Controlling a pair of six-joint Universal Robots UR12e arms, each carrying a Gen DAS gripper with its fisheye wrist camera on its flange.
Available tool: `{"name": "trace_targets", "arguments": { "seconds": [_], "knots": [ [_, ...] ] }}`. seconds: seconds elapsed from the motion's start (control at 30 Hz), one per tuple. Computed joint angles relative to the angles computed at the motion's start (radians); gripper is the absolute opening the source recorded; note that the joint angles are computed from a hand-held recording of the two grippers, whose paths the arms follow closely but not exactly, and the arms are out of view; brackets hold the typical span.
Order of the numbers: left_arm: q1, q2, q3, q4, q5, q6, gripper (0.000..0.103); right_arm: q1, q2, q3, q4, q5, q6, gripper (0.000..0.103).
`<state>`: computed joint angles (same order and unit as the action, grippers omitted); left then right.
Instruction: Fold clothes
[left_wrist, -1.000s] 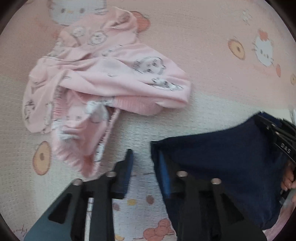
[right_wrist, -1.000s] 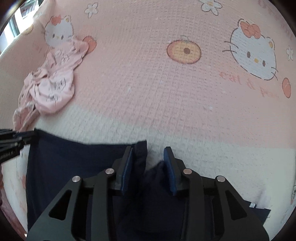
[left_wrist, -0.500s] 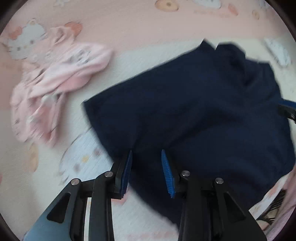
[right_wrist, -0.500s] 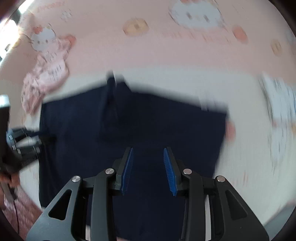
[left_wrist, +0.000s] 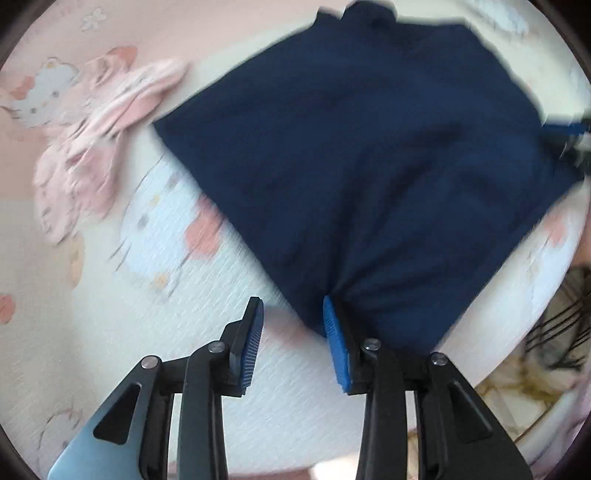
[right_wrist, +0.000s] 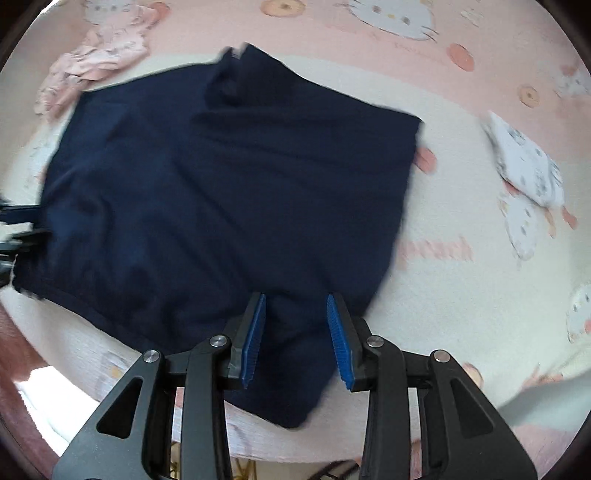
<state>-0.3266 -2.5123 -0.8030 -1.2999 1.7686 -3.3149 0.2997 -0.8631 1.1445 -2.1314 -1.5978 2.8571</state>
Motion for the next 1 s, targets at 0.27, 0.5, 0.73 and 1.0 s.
{"name": "trace_targets", "arguments": {
  "seconds": [0.27,0.5,0.73,1.0],
  "knots": [
    [-0.003,0.02,-0.059,0.219,-0.085,-0.035,0.037,-0.037,-0.035,0.061,-0.1,0.057,0.042,0.039],
    [-0.031,-0.072,0.131,-0.109,0.025,-0.02,0.044,-0.05,-0.029,0.059,-0.057,0.059,-0.012,0.043],
    [-0.035,-0.084,0.139,0.024,-0.044,-0.042,0.044,-0.064,-0.052,0.09,-0.116,0.12,-0.047,0.044],
    [-0.024,-0.084,0.132,-0.039,-0.062,-0.157,0.051,-0.067,-0.008,-0.003,0.022,0.102,-0.018,0.044]
  ]
}}
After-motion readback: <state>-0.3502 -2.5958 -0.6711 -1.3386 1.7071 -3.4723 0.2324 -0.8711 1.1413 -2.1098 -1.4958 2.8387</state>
